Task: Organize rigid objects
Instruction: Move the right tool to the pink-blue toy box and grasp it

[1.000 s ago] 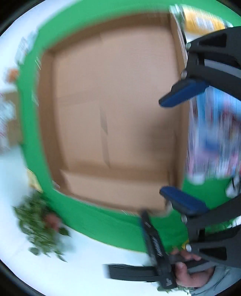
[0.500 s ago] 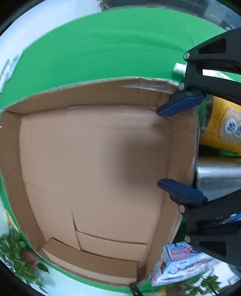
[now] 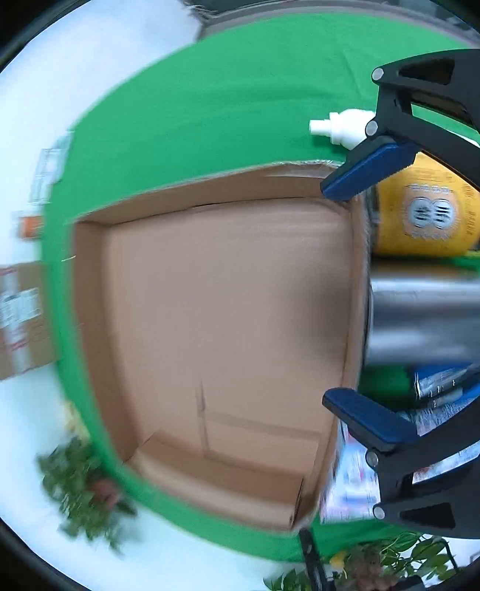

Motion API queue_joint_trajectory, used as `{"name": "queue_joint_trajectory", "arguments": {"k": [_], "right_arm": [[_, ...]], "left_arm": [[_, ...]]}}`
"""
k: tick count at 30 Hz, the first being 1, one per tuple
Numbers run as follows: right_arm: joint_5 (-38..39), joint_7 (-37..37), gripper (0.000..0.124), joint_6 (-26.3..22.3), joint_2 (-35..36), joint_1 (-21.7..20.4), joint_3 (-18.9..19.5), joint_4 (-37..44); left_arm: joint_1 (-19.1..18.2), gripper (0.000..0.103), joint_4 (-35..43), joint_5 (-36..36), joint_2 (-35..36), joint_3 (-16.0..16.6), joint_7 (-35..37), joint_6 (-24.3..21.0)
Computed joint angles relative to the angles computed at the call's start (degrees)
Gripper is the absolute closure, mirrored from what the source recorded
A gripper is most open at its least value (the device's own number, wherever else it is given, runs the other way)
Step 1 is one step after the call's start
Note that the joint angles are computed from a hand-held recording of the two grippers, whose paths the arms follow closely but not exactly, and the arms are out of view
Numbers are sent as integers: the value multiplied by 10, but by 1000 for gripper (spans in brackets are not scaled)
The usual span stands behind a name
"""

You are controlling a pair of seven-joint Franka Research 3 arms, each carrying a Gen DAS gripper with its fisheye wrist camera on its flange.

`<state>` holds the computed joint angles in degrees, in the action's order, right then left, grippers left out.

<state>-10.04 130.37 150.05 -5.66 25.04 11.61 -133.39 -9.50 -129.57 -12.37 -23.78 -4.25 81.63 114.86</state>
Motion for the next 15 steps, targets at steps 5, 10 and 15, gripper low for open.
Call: {"name": "queue_joint_trajectory", "arguments": {"k": [5, 10, 15], "right_arm": [[16, 25, 21, -3, -79, 17, 30, -36], [-1, 97, 22, -22, -97, 26, 80, 28], [-41, 146, 35, 3, -62, 38, 102, 79]], "left_arm": [[-12, 81, -42, -25, -77, 11, 23, 45], [-12, 17, -106, 46, -190, -20, 7, 204], [-99, 17, -126, 6, -227, 54, 56, 186]]}}
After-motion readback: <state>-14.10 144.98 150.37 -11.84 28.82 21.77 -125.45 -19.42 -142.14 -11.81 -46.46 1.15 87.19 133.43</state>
